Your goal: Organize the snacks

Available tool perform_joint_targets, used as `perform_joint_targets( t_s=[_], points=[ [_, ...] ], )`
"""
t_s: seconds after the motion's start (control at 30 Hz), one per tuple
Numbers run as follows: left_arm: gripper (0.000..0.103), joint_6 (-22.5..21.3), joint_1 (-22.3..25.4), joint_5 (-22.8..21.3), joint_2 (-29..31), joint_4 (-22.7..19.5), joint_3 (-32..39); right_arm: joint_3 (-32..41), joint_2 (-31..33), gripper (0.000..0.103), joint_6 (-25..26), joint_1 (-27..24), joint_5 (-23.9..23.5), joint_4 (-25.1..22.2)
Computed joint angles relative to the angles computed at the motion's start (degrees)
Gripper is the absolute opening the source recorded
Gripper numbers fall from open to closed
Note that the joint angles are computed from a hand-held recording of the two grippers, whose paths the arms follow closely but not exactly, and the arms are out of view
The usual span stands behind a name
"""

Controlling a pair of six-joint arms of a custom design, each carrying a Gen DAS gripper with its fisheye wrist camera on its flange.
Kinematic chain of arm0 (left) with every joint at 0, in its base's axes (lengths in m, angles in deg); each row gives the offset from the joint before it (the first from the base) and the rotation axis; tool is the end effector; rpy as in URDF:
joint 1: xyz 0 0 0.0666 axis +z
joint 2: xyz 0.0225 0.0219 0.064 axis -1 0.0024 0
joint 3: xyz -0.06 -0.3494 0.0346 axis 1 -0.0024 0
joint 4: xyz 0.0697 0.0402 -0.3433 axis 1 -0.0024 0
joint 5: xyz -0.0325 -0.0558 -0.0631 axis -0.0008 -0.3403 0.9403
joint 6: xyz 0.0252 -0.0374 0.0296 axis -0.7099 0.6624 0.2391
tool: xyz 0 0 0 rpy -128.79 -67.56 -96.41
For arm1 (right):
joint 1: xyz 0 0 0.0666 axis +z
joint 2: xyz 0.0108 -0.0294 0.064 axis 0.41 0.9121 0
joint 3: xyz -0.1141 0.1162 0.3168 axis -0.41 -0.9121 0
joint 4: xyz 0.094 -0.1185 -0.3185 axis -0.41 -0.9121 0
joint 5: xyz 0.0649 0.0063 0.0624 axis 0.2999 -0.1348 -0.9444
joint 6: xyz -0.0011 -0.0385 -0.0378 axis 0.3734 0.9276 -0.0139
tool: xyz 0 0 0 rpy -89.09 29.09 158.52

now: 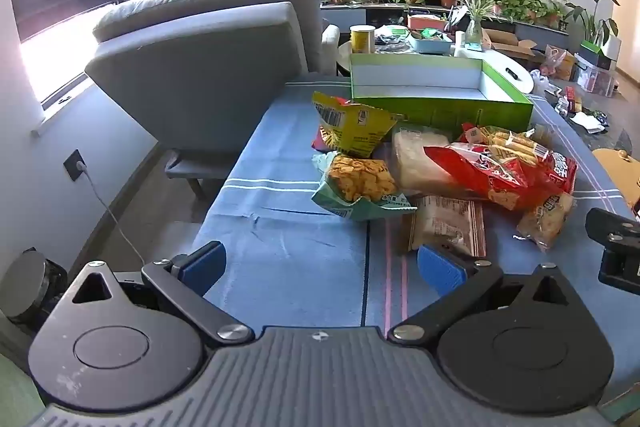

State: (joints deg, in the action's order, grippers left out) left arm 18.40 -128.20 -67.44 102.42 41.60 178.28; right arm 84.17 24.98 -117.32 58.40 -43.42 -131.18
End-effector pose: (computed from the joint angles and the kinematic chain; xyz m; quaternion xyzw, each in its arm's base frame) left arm 0.4411 -0.3324 0.3472 0.1065 0.8958 -0.0202 0.4309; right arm 0.3620 0.2155 0.3546 0.1431 0.8747 -0.1167 0.4481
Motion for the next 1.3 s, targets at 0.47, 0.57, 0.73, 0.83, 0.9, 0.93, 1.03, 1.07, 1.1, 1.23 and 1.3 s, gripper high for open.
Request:
perform_joint_targets(
  t_s=[0.47, 0.57, 0.73, 0.83, 0.9, 0.93, 1.03, 1.07, 1.1, 1.23, 1.3],
  points=[
    [0.103, -1.61, -0.48, -0.64, 0.66, 0.19, -0.02, -1.44, -0.77, 0.103, 0.45, -0.51, -0.08, 1.16],
    [0.103, -1.31, -0.44, -0.58, 0.68, 0.03, -0.06, -0.99, -0.63, 0.103, -0.31, 0.06, 0.36, 0.58],
    [0.103, -1.47, -0.45, -0.73, 0.91, -0.32, 0.2, -0.4, -0.11, 0.103, -0.36, 0.15, 0.47, 0.01],
    [0.103, -1.01, -0.17, -0.67, 0.81, -0.51, 0.17, -0.44, -0.03, 0.103, -0.35, 0.15, 0.43, 0.12],
    [0.103, -0.63, -0.04, -0.58, 0.67, -0.51, 0.01, -0.33, 0.04, 0.103, -0.46, 0.13, 0.43, -0.12],
    [0.103, -0.59, 0.0, -0.6, 0.68, -0.55, 0.02, -0.35, 0.05, 0.103, -0.46, 0.18, 0.54, -0.08],
    [0.103, -0.54, 0.08, -0.67, 0.9, -0.81, 0.23, -0.45, 0.02, 0.103, -0.44, 0.2, 0.45, -0.03],
    [0.103, -0.42, 0.16, -0.61, 0.94, -0.94, 0.28, -0.45, 0.04, 0.103, -0.5, 0.2, 0.49, 0.0],
    [0.103, -0.23, 0.21, -0.55, 0.97, -1.05, 0.31, -0.48, 0.04, 0.103, -0.55, 0.21, 0.5, 0.01],
    [0.103, -0.13, 0.31, -0.52, 0.82, -0.99, 0.19, -0.44, 0.03, 0.103, -0.52, 0.21, 0.47, -0.06],
    [0.103, -0.23, 0.28, -0.64, 0.78, -0.87, 0.1, -0.42, 0.03, 0.103, -0.47, 0.18, 0.4, -0.08]
  ],
)
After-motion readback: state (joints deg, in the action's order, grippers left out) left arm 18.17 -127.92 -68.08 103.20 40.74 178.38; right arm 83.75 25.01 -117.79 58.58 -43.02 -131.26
